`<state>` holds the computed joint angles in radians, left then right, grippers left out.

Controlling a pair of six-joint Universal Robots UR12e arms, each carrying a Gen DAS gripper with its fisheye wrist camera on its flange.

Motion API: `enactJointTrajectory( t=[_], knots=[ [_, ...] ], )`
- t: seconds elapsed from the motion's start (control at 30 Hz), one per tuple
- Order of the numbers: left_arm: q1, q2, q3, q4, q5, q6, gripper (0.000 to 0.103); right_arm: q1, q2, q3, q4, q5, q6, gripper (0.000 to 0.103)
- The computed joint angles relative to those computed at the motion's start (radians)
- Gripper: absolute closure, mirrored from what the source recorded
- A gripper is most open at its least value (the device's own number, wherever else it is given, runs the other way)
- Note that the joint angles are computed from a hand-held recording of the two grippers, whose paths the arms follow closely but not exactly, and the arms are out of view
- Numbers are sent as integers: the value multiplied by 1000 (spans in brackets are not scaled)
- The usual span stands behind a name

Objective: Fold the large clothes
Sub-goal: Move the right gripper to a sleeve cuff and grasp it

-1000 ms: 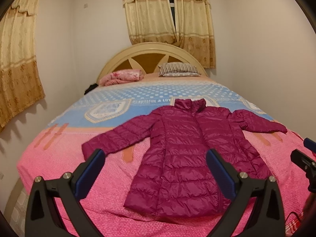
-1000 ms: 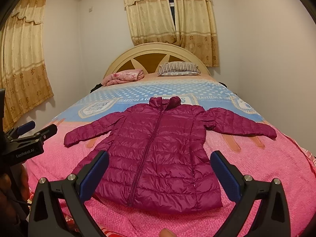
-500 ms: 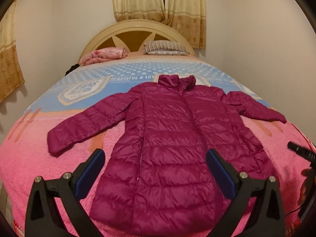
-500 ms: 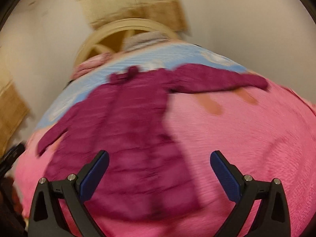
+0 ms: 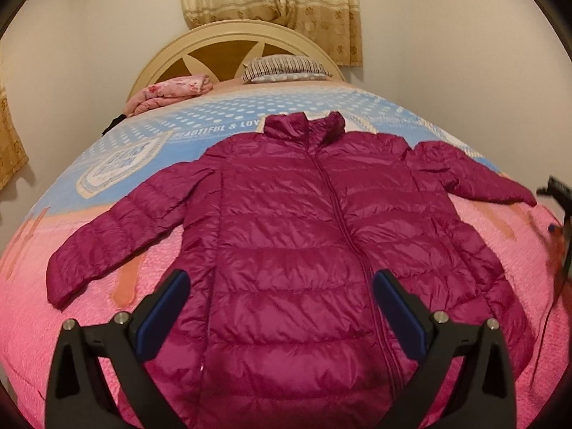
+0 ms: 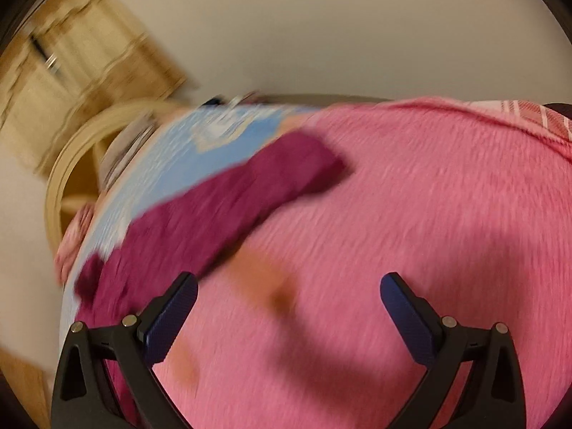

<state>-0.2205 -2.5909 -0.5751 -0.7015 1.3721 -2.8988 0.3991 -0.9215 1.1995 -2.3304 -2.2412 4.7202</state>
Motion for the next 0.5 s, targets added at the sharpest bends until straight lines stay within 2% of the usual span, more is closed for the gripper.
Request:
enactJointTrajectory(
  t=[0.17,0.23,0.27,0.3,0.33,0.37,0.4,0.43,0.5],
  knots=[
    [-11,-47,83,-59,34,9,0,-54,-5,15,-7,28,-9,1],
    [-16,-75,133,-101,56,4,0,-66,5,12,-50,53,-46,1],
    [-17,-83,147,-116,60,1,0,-72,12,8,-68,73,-70,5],
    [-18,-90,161,-133,61,-3,0,-77,19,7,-88,84,-78,12],
    [-18,-96,172,-148,60,-7,0,-79,23,7,-105,92,-84,27],
    [-19,-99,178,-153,60,-8,0,-77,30,1,-106,87,-91,38],
    [-19,-98,174,-153,58,-9,0,-76,31,5,-131,81,-108,45],
    [-19,-94,165,-149,57,-8,0,-75,31,13,-159,78,-117,62],
    [-18,-88,152,-143,55,-6,0,-70,26,23,-174,48,-124,67]
  ],
)
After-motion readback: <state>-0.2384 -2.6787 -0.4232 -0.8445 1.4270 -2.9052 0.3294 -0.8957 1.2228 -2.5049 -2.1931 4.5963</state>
